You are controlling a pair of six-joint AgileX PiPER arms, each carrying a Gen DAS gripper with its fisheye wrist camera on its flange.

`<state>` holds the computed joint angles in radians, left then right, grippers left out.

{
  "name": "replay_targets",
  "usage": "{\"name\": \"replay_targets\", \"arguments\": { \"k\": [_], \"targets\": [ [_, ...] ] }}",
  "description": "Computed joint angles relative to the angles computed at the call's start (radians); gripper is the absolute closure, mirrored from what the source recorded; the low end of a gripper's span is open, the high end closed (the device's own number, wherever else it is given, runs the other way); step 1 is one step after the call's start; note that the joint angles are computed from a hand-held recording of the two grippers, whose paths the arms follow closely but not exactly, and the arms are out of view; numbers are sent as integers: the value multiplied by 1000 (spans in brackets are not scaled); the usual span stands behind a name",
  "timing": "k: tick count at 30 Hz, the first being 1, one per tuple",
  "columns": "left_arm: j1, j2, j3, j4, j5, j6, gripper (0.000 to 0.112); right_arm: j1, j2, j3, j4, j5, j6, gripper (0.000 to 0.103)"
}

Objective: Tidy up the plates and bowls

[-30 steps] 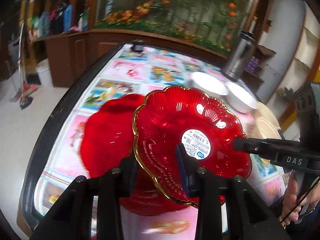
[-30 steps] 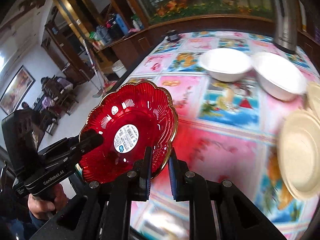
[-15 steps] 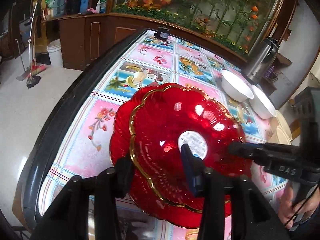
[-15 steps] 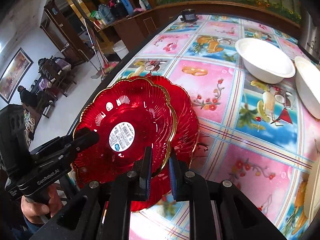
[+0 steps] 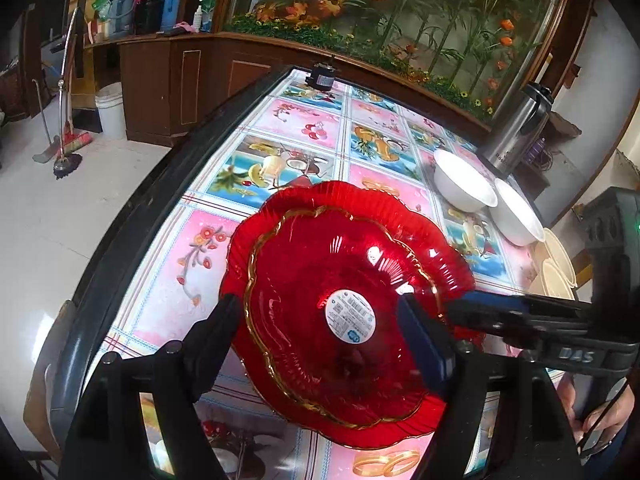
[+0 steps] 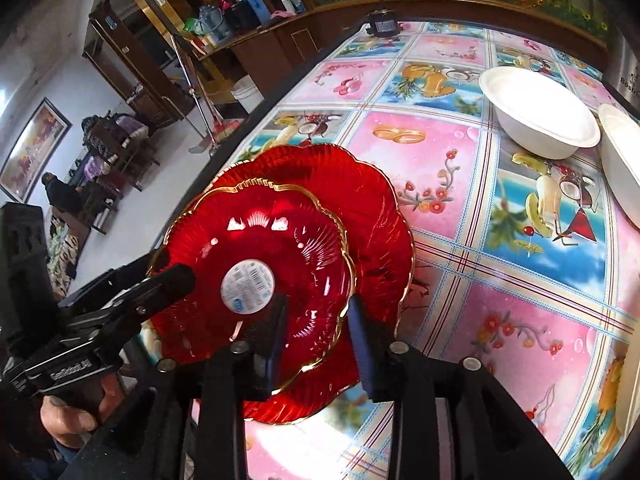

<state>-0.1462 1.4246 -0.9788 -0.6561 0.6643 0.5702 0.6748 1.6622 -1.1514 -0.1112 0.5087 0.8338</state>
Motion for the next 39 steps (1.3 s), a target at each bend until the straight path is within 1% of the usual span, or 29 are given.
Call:
{"name": "replay_targets", "arguments": {
  "k": [1, 2, 3, 7, 11, 15, 18, 19, 20, 23, 25, 27, 29, 33, 34, 37, 39],
  "targets": [
    [2, -5, -1, -6, 4, 4, 33, 2, -14, 10, -9, -3, 13, 55],
    [1, -11, -1, -8, 6, 6, 33, -1, -33, 30, -4, -20, 12, 53],
    [-4, -18, -1, -1, 3, -1, 33, -6, -56, 51, 7, -36, 6, 52],
    [-31, -56, 16, 16, -21, -17, 32, -27, -138, 110, -42, -46, 56, 52],
    [-71, -93, 39, 26, -51, -16, 32, -75, -193, 139, -99, -16, 103, 52],
    [-130, -119, 49, 2, -43, 25, 32, -198, -211, 121, -99, 21, 50, 52],
    [-173, -117, 53, -8, -38, 42, 32, -322, -171, 42, -58, 46, -61, 52],
    [-186, -110, 50, -7, -35, 42, 32, -356, -139, 5, -66, 65, -75, 52],
    [-199, -105, 47, 0, -35, 33, 32, -396, -98, -42, -39, 88, -117, 54],
    [-236, -94, 50, 6, -35, 25, 32, -517, 8, -125, 187, 93, -328, 63],
    [-267, -89, 49, 28, -39, 6, 32, -558, 94, -205, 264, 133, -406, 63],
    [-286, -91, 54, 40, -44, -3, 32, -575, 155, -265, 265, 165, -402, 63],
    [-294, -105, 66, 42, -42, -3, 32, -586, 208, -323, 272, 232, -401, 63],
    [-285, -107, 68, 32, -33, 9, 32, -543, 198, -313, 239, 305, -398, 63],
    [-285, -108, 68, 28, -33, 10, 32, -523, 178, -288, 215, 323, -379, 63],
    [-280, -112, 70, 17, -29, 18, 32, -478, 88, -165, 243, 330, -412, 63],
    [-279, -118, 74, 8, -25, 22, 32, -423, -8, -48, 251, 329, -406, 63]
  ]
}}
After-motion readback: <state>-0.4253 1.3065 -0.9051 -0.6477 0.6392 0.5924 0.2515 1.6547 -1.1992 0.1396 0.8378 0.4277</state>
